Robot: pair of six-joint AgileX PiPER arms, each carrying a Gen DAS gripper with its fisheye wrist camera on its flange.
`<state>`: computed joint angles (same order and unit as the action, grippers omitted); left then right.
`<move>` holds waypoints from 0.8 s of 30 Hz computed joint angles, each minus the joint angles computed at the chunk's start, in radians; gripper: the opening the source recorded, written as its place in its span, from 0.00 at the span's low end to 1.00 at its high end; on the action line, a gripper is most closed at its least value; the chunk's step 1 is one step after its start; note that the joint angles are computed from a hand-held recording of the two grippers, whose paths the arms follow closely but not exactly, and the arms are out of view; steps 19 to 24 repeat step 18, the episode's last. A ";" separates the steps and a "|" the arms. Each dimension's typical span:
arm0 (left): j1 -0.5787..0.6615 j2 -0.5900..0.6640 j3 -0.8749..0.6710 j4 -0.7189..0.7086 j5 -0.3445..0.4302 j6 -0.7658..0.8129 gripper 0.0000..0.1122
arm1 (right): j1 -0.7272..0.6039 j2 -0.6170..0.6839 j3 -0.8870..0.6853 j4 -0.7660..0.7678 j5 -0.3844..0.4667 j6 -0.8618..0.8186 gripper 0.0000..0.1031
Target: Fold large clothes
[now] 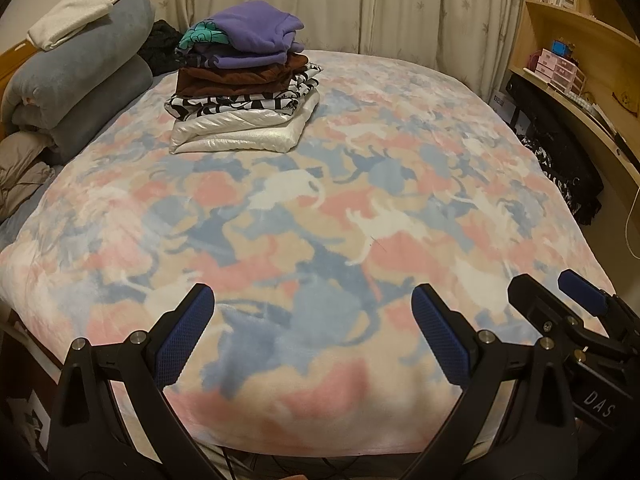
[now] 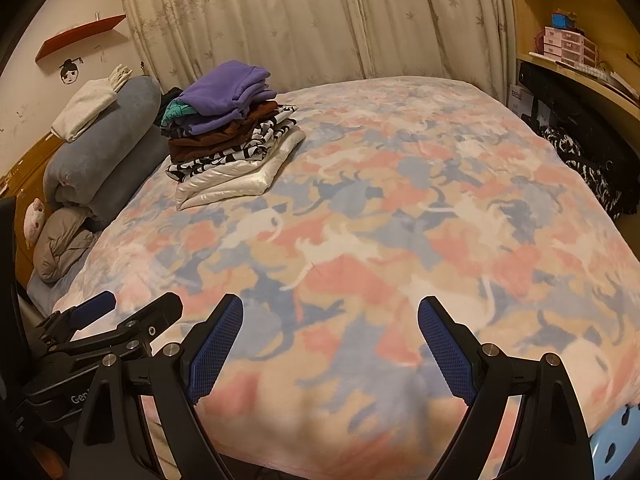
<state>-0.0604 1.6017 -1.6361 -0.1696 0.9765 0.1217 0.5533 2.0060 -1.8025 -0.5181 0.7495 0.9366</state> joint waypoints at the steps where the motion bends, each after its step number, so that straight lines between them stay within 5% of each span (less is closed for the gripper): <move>1: 0.001 -0.001 0.002 0.000 -0.001 0.000 0.88 | -0.003 -0.001 0.000 0.006 -0.001 -0.007 0.87; 24: 0.008 0.025 0.014 -0.012 -0.012 0.017 0.88 | -0.005 -0.003 0.006 0.014 -0.001 -0.013 0.87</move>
